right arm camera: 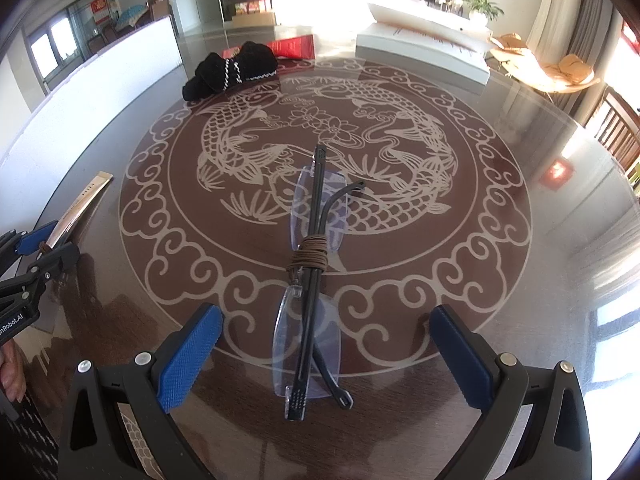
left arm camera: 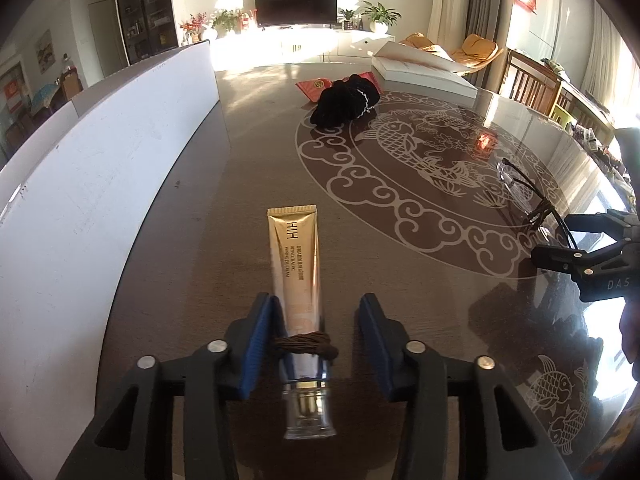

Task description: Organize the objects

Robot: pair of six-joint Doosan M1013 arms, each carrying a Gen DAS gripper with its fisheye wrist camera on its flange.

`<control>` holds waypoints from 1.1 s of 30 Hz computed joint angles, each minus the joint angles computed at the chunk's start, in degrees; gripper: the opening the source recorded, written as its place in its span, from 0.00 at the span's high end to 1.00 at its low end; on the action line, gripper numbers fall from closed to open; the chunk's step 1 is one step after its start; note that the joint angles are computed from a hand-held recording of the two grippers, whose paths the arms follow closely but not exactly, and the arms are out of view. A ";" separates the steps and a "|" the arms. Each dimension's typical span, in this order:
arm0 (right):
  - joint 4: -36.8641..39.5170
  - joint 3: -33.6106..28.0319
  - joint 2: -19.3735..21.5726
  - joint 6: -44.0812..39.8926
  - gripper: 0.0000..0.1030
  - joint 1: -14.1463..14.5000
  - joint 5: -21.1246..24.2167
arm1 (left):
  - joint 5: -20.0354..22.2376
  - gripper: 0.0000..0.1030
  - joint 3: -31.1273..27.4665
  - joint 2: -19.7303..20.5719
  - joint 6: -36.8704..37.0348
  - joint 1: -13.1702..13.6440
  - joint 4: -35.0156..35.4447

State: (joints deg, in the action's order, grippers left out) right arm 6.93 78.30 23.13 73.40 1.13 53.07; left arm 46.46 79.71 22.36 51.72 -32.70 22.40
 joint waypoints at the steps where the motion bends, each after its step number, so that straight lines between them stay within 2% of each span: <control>1: 0.12 -1.26 0.55 0.99 0.06 -0.19 1.49 | -0.34 0.75 0.09 -0.08 -0.19 0.21 -0.42; 2: 1.98 -2.01 0.87 0.55 0.24 -0.59 2.02 | -1.55 0.75 0.42 -0.32 0.19 0.63 -2.04; 3: 2.01 -2.47 1.03 0.17 0.37 -0.51 1.77 | -2.49 0.75 0.72 -0.56 0.47 1.04 -3.67; 5: 1.78 -3.44 1.51 -1.85 0.83 -0.01 2.16 | -5.31 0.75 1.86 -1.41 0.29 1.77 -6.03; 6: 2.29 -4.09 1.84 -2.36 0.89 0.09 3.15 | -7.29 0.75 2.72 -2.10 -0.34 2.09 -6.57; 7: 3.10 -4.65 2.07 -2.53 0.89 0.12 4.27 | -9.30 0.76 3.65 -2.84 -1.27 2.35 -6.67; 10: 5.71 -3.51 0.70 -3.46 0.89 0.19 2.75 | -15.06 0.76 6.25 -4.92 -3.97 3.17 -7.06; 12: 8.77 -2.70 -0.29 -4.27 0.89 -0.05 2.23 | -16.53 0.76 7.12 -5.76 -6.57 3.37 -5.55; 18: 13.04 -1.49 -2.24 -7.33 0.89 0.92 1.33 | -17.46 0.77 8.11 -7.84 -11.99 3.80 -1.90; 20: 14.69 -1.61 -2.80 -8.87 0.89 1.61 0.70 | -18.56 0.81 8.37 -8.96 -13.42 4.29 -0.80; 23: 17.53 -2.85 -3.06 -11.56 0.89 3.06 0.27 | -19.24 0.82 8.68 -11.08 -18.12 5.01 3.88; 27: 21.52 -5.52 -2.89 -15.82 0.89 5.81 -0.47 | -20.00 0.82 10.11 -14.04 -25.35 7.07 9.67; 30: 25.27 -7.93 -2.32 -18.42 0.89 7.77 0.30 | -18.84 0.82 11.39 -15.83 -30.57 9.15 12.90; 32: 27.07 -10.11 -1.36 -19.63 0.89 9.25 1.70 | -18.12 0.80 12.14 -16.63 -32.25 10.89 12.86; 33: 27.65 -11.45 -0.65 -20.05 0.89 10.12 2.57 | -19.57 0.80 12.84 -17.10 -32.07 12.20 10.47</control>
